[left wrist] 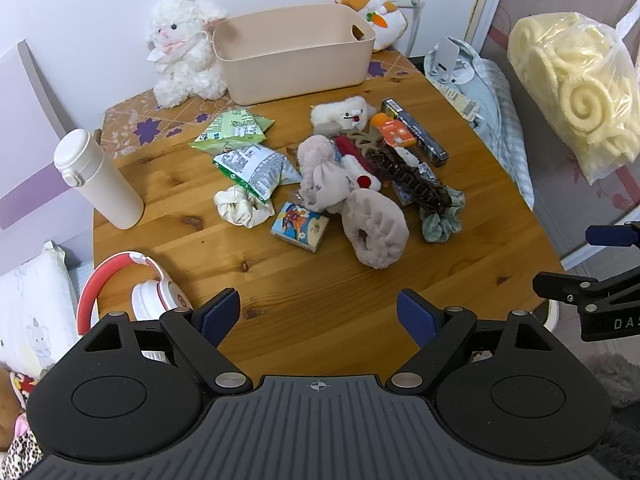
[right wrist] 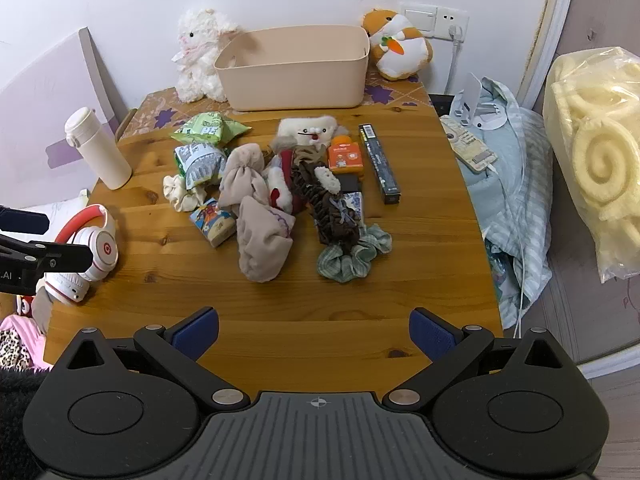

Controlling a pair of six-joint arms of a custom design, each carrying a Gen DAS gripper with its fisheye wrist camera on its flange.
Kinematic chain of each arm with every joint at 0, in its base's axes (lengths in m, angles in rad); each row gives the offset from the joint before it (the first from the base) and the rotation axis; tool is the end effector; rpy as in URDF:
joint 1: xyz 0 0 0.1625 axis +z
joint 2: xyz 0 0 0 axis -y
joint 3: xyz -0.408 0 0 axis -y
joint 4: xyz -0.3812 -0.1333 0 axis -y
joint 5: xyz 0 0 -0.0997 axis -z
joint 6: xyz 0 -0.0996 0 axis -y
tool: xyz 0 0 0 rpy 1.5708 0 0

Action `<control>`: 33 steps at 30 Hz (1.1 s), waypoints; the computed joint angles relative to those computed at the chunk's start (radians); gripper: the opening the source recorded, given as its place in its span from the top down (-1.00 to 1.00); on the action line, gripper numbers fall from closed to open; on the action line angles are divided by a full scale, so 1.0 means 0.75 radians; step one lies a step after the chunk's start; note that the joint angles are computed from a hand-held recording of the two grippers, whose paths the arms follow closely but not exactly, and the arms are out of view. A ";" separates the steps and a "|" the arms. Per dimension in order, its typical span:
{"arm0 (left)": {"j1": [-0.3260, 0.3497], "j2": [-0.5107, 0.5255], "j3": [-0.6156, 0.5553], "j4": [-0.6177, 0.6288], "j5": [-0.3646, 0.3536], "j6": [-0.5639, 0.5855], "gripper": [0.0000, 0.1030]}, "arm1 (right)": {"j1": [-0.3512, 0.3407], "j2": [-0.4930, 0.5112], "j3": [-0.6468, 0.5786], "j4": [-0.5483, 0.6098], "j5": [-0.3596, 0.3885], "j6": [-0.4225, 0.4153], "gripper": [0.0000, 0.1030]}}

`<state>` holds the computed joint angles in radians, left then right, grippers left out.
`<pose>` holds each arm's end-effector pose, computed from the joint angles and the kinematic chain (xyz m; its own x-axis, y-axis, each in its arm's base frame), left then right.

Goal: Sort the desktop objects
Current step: 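Move both tools toward the cluttered objects on the table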

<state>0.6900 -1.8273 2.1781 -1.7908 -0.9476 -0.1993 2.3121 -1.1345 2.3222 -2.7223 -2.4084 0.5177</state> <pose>-0.1425 -0.3658 0.3330 -0.6005 0.5364 -0.5930 0.6588 0.7522 0.0133 0.3220 -0.2639 0.1085 -0.7471 -0.0451 0.6632 -0.3511 0.8740 -0.3360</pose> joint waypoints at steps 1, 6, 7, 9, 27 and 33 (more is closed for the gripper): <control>0.000 -0.001 0.002 -0.009 0.003 -0.004 -0.69 | -0.024 0.009 -0.003 -0.023 0.005 -0.026 -1.00; 0.022 0.044 -0.004 -0.069 0.019 -0.017 -0.69 | -0.039 0.014 -0.009 -0.038 0.000 -0.070 -1.00; 0.029 0.050 -0.006 -0.080 0.015 -0.017 -0.69 | -0.042 0.016 -0.011 -0.039 -0.005 -0.077 -1.00; 0.043 0.064 -0.011 -0.104 0.008 -0.024 -0.69 | -0.051 0.020 -0.018 -0.038 -0.010 -0.086 -1.00; 0.213 0.246 -0.058 -0.411 -0.033 -0.026 -0.69 | -0.162 0.119 -0.004 -0.487 -0.074 -0.544 -1.00; 0.250 0.320 -0.024 -0.624 0.021 0.057 -0.69 | -0.221 0.180 -0.034 -0.600 -0.066 -0.653 -1.00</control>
<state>0.8775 -1.5875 2.1600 -2.2590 -0.9317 -0.1565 2.1467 -0.9995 2.2965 -3.1722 -2.4578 0.0282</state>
